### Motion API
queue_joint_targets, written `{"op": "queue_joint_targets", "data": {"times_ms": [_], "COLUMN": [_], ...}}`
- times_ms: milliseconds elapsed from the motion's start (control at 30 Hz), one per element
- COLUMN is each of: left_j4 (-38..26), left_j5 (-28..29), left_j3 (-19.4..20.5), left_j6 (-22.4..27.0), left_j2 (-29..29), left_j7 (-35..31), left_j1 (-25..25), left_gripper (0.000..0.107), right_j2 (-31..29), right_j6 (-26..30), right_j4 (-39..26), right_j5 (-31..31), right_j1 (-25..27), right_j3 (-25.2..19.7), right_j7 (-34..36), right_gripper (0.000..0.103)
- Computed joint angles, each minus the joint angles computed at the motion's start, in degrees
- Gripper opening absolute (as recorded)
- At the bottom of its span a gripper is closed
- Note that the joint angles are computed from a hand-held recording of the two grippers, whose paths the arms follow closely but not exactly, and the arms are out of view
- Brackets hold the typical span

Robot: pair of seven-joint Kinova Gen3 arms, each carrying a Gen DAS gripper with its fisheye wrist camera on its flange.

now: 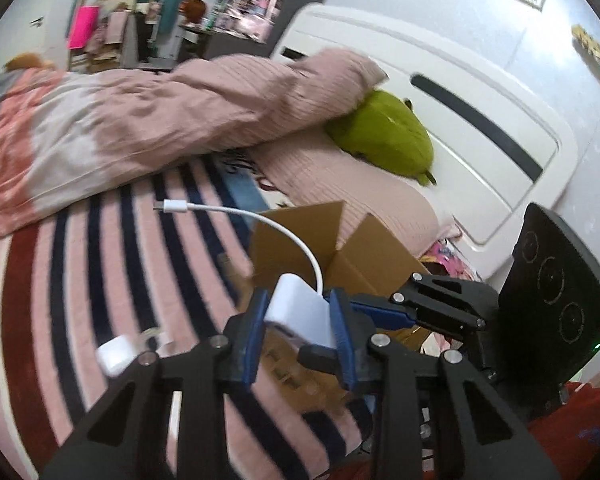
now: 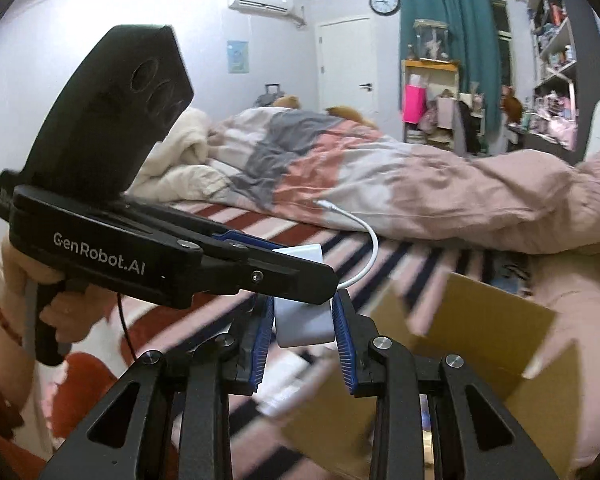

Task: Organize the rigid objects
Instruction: 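Carry the white charger with its cable into the box and release, then grasp the white power bank with the right gripper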

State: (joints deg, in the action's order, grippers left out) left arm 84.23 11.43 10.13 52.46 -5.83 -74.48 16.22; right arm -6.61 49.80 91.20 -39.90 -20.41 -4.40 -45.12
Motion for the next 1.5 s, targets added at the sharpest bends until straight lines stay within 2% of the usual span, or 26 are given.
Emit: {"op": "queue_joint_targets", "data": {"times_ms": [100, 267, 467, 600, 667, 733, 800, 933, 1033, 1233, 1500], "left_j4": [-4.13, -9.4, -12.4, -12.08, -11.5, -10.66, -9.37, -5.61, -1.85, 7.89, 19.44], "left_j5": [-1.02, -1.44, -1.63, -3.55, -4.53, -5.28, -6.81, -9.18, -10.74, -11.21, -11.11], "left_j3": [1.51, 1.84, 1.16, 0.65, 0.54, 0.46, 0.37, 0.38, 0.32, -1.42, -3.93], "left_j6": [1.26, 3.68, 5.75, 5.55, 5.25, 4.88, 4.3, 2.8, 1.98, 2.23, 2.62], "left_j2": [4.87, 11.42, 14.78, 14.36, 13.66, 12.59, 10.97, 6.77, 2.35, -8.98, -18.43], "left_j7": [0.26, -0.39, -0.81, 0.33, 0.94, 1.39, 2.43, 4.38, 5.87, 7.52, 6.9], "left_j1": [1.32, 3.52, 4.74, 5.59, 5.88, 5.94, 6.06, 5.41, 3.89, -2.18, -10.46], "left_gripper": [0.029, 0.028, 0.029, 0.045, 0.046, 0.048, 0.054, 0.055, 0.058, 0.059, 0.063], "right_j2": [0.78, 2.92, 7.34, 8.02, 8.39, 8.77, 8.3, 7.92, 7.1, 6.23, 10.94], "right_j6": [3.3, 8.41, 17.04, 18.57, 19.44, 19.45, 19.15, 18.38, 17.12, 12.68, 11.04], "right_j4": [-1.73, -5.32, -11.53, -12.85, -13.51, -14.17, -14.07, -14.54, -14.45, -13.83, -15.14], "right_j5": [1.97, 7.71, 10.93, 13.3, 14.04, 15.11, 15.99, 17.42, 18.23, 19.13, 21.73], "right_j1": [2.16, 5.41, 8.56, 9.09, 9.24, 9.03, 8.66, 7.23, 5.63, 0.34, -8.72], "right_j3": [1.9, 2.1, 1.6, 0.56, 0.31, -0.11, -0.58, -1.56, -2.52, -5.62, -10.12], "right_j7": [-0.45, -4.27, -8.75, -11.23, -12.32, -13.58, -14.24, -15.73, -16.86, -19.42, -24.93], "right_gripper": [0.025, 0.025, 0.025, 0.026, 0.033, 0.047, 0.05, 0.056, 0.056, 0.056, 0.055]}}
